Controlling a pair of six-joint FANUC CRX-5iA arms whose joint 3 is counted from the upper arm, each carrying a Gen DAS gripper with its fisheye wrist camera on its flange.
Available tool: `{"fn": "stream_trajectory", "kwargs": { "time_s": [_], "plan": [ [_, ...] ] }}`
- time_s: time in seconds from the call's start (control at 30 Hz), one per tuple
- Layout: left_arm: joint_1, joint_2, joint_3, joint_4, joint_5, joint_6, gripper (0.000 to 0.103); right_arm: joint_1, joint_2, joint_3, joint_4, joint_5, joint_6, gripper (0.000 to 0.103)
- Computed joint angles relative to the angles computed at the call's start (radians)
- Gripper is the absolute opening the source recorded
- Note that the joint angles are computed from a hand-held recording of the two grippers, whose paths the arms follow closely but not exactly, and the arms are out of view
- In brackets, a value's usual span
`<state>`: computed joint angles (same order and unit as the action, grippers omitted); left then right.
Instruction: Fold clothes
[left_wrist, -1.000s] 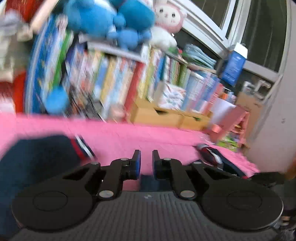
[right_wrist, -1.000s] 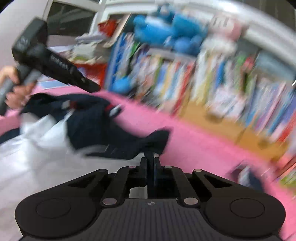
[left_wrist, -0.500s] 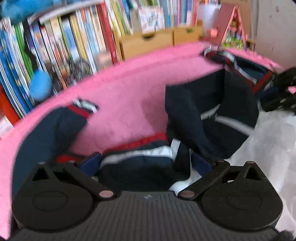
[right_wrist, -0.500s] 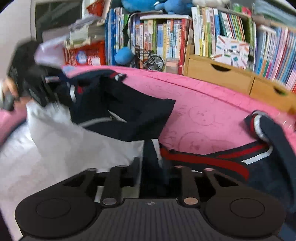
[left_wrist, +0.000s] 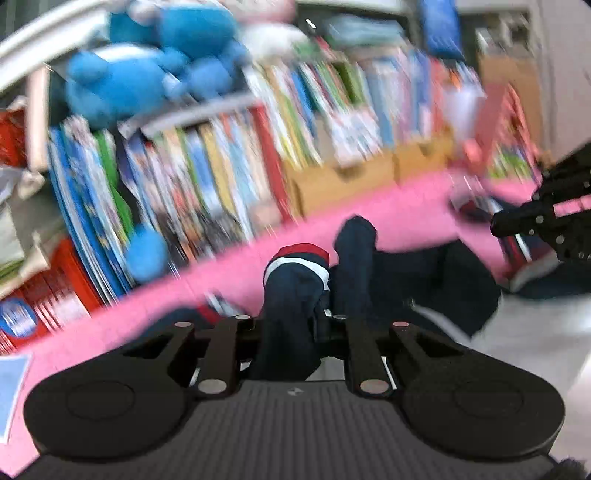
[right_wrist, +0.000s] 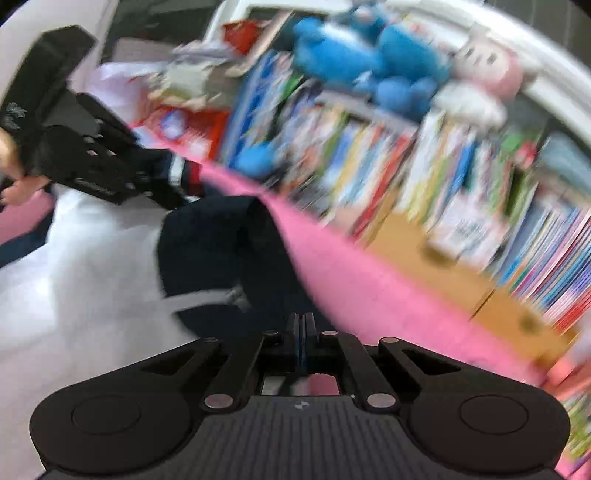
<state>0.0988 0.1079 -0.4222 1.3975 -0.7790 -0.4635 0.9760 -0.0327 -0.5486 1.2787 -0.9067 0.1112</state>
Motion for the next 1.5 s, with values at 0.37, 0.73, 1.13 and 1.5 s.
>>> {"fn": "stream_trajectory", "kwargs": {
  "time_s": [0.37,0.73,1.13,1.5],
  "plan": [
    [-0.022,0.081,0.003,-0.065,0.112,0.064,0.017,-0.166,0.034,0.079,-0.549,0.327,0.206,0.064],
    [-0.217,0.135,0.095,0.435,0.287,-0.205,0.019,-0.203,0.197,0.146,0.172,-0.004,0.080,0.011],
    [-0.254,0.324,0.245,0.047,0.511,0.111,0.024,-0.324,0.457,0.308,0.058,0.052,0.187,0.013],
    [-0.172,0.196,0.154,0.059,0.404,0.126,0.071,-0.366,0.429,0.219,0.253,0.038,-0.013,0.080]
  ]
}}
